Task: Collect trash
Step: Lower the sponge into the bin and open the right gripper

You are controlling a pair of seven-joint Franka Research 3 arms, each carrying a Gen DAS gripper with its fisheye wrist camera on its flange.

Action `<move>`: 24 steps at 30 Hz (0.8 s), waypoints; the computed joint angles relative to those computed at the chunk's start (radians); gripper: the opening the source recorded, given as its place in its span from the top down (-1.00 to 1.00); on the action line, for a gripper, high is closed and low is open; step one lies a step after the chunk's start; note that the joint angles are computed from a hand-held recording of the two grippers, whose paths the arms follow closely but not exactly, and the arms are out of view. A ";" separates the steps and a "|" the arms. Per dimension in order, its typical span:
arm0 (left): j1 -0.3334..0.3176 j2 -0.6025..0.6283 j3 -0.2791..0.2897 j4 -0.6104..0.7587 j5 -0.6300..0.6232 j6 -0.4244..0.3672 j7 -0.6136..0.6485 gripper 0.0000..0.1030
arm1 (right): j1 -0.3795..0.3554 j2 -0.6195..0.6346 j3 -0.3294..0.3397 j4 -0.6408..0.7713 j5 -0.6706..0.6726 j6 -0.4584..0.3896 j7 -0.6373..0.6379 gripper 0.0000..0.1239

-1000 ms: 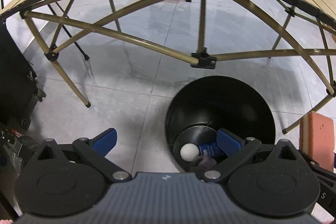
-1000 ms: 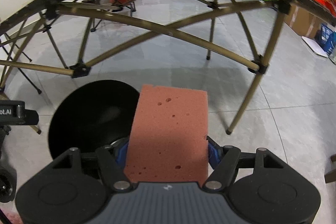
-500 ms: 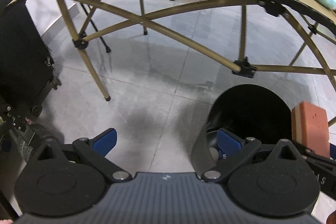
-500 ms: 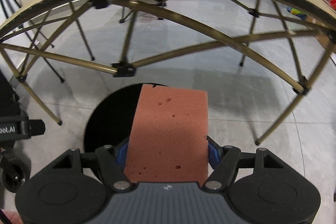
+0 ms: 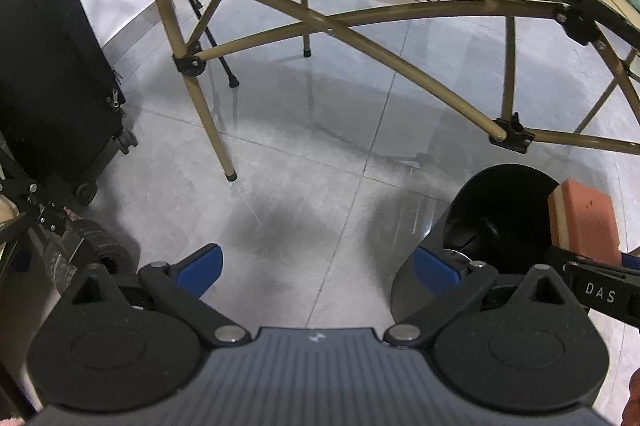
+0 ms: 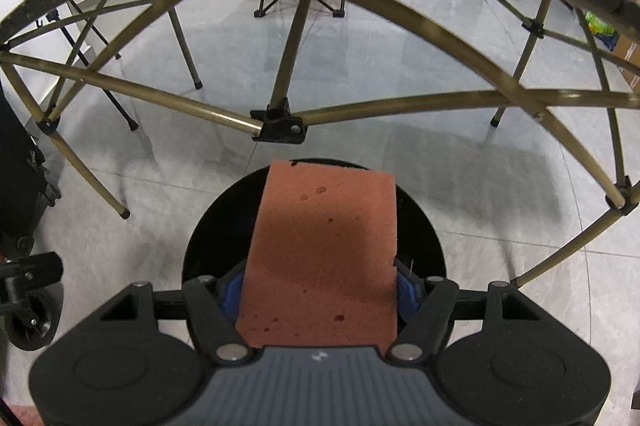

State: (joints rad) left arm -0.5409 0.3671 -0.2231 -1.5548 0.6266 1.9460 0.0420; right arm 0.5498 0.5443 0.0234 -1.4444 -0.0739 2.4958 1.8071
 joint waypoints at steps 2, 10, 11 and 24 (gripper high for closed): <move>0.004 -0.014 0.001 -0.018 -0.002 0.008 -0.010 -1.00 | 0.001 0.012 0.000 0.015 0.002 -0.011 0.001 -0.12; 0.010 -0.022 -0.003 -0.025 0.002 -0.003 -0.023 -1.00 | 0.000 0.039 0.000 0.045 0.011 -0.031 -0.001 -0.13; 0.010 -0.020 -0.004 -0.022 0.001 -0.005 -0.021 -1.00 | -0.001 0.040 0.001 0.046 0.014 -0.031 0.000 -0.13; -0.003 -0.005 -0.003 -0.001 0.011 -0.027 -0.011 -1.00 | 0.006 0.017 -0.016 0.007 -0.007 0.006 0.043 -0.66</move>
State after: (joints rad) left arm -0.5435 0.3624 -0.2263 -1.5557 0.6373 1.9193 0.0306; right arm 0.5557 0.5615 0.0075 -1.4371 -0.0808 2.5018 1.8503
